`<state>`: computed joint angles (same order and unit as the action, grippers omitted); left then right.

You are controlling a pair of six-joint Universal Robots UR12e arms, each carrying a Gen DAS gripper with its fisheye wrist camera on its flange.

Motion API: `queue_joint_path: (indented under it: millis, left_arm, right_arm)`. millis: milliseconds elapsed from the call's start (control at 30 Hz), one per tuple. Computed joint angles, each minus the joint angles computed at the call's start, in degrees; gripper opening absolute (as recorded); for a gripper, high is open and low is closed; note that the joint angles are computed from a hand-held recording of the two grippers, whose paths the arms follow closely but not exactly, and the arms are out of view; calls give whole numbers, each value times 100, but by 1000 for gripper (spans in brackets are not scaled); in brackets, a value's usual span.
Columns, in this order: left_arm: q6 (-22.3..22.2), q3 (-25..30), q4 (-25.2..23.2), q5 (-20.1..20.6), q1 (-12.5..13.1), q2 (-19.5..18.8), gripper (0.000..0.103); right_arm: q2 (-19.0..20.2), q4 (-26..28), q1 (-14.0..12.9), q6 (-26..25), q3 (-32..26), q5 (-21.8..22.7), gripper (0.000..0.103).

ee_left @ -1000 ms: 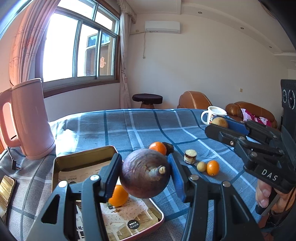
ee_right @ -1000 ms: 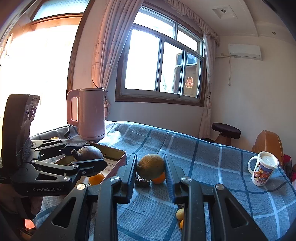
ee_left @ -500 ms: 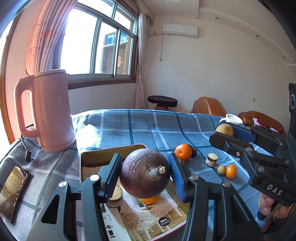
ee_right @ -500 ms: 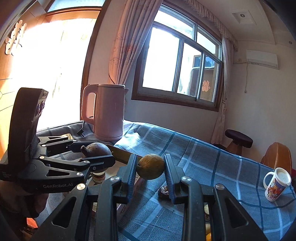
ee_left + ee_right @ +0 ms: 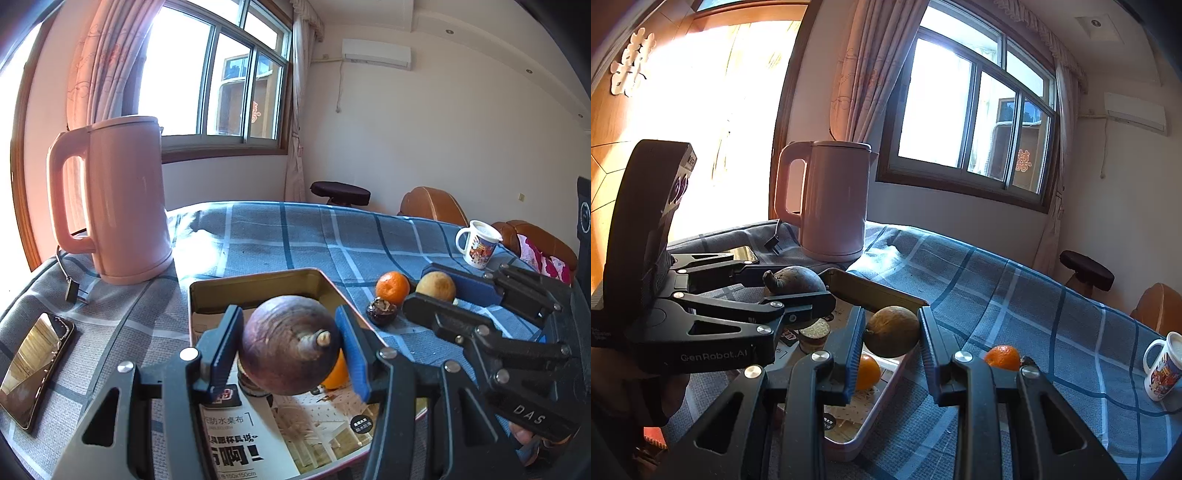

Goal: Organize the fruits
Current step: 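Lower the beet into the tin and open the left gripper while the right gripper releases the kiwi there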

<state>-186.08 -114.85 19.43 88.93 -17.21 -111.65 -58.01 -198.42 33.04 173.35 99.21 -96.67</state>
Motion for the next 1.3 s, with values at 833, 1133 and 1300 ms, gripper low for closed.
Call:
queue_joint_path:
  millis: [833, 1133, 1300]
  left_arm:
    - [136, -63, -599, 158, 10, 116, 54]
    - [67, -108, -309, 387, -64, 111, 72]
    - [18, -86, -91, 268, -98, 122, 80]
  right_arm:
    - [115, 1266, -18, -35, -278, 581, 31]
    - [78, 1137, -15, 29, -204, 467, 54]
    - [-85, 722, -69, 214, 128, 16, 54]
